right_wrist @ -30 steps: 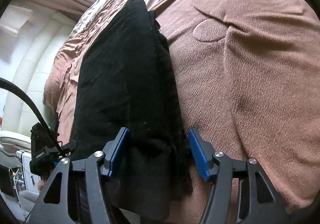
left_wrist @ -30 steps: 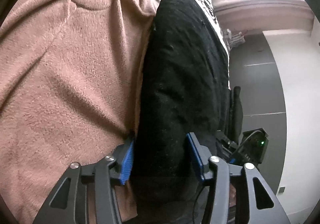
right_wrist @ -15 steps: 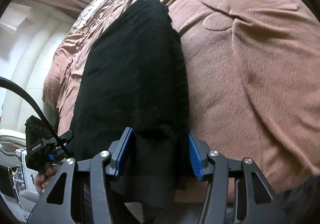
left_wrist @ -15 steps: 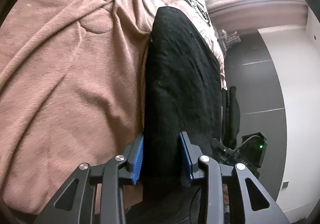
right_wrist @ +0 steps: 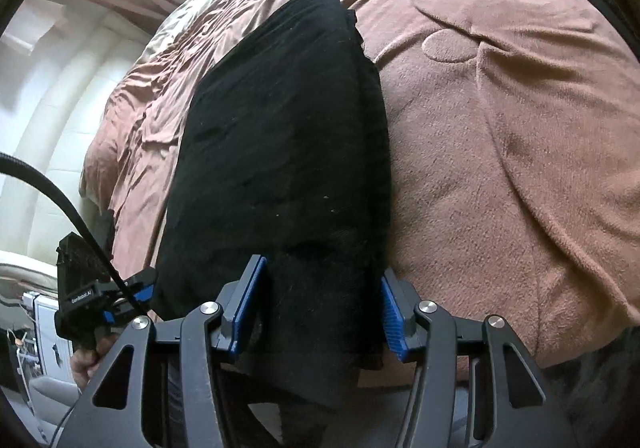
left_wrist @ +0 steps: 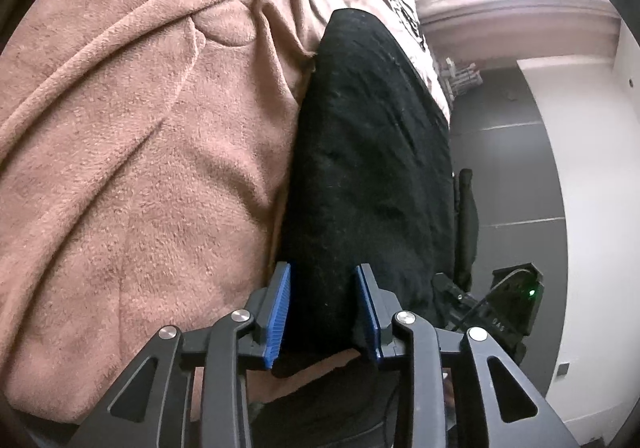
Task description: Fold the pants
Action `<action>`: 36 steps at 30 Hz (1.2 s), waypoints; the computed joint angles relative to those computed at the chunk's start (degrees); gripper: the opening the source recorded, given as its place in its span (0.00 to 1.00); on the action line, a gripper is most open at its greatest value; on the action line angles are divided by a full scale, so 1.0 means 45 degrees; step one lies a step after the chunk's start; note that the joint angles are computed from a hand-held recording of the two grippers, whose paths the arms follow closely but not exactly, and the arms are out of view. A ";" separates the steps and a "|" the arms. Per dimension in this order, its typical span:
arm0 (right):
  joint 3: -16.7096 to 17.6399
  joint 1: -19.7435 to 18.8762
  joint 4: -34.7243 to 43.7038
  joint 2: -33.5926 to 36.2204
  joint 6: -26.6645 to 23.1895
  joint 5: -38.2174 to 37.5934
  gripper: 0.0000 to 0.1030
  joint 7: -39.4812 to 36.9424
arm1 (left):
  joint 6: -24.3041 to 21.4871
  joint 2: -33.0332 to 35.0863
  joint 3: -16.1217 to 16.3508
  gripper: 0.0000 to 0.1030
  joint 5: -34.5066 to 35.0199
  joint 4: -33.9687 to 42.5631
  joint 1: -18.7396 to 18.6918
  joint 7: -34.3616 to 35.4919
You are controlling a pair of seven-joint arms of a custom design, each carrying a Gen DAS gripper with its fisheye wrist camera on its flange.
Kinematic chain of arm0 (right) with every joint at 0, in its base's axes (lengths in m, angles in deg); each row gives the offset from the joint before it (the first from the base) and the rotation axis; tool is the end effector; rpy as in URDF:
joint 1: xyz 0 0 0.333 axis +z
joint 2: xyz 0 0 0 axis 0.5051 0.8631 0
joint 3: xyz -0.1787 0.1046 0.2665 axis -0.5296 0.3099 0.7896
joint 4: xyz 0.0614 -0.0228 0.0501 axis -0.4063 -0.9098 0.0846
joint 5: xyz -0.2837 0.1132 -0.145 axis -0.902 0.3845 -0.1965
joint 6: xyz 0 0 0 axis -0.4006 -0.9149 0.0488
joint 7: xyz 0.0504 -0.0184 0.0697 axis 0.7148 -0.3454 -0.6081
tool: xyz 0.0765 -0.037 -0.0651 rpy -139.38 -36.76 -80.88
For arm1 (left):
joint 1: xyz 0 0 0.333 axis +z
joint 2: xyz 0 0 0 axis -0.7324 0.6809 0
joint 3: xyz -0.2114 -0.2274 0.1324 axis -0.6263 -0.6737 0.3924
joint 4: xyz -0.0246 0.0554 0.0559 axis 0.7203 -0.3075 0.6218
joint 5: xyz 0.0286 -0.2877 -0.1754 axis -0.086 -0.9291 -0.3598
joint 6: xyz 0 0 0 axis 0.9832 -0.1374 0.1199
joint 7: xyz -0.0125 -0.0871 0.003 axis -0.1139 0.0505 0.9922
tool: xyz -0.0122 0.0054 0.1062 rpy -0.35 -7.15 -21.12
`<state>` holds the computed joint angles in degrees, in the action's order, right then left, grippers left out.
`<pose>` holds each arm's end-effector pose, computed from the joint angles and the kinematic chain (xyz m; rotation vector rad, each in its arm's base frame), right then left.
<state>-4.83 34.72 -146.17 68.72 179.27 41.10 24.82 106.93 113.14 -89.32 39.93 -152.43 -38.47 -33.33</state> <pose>0.6888 0.0971 0.4562 -1.8456 1.6642 0.1963 0.6337 -0.3060 0.3860 2.1630 -1.3457 1.1116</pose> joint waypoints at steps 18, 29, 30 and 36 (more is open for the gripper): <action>-0.0215 0.0044 -0.0045 0.0037 0.0009 -0.0498 0.37 0.0514 | 0.0847 0.0636 -0.0582 0.35 0.0563 -0.0359 0.0274 -0.0757; -0.0068 -0.0112 -0.0533 -0.0536 -0.0645 -0.0095 0.35 0.0069 | 0.1247 -0.0777 -0.0603 0.25 0.1820 -0.1459 0.0884 -0.1438; -0.0054 -0.0116 -0.0636 -0.0608 -0.0710 -0.0024 0.35 0.0021 | 0.1291 -0.0844 -0.0674 0.25 0.1863 -0.1628 0.1013 -0.1501; 0.0009 -0.0135 -0.1086 -0.0878 -0.1206 0.0338 0.35 -0.0490 | 0.1081 -0.1194 -0.1112 0.25 0.2066 -0.2246 0.1675 -0.1889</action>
<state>-4.79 34.11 -151.05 64.77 173.85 42.62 22.62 111.80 107.77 -94.32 49.23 -162.54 -30.94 -41.83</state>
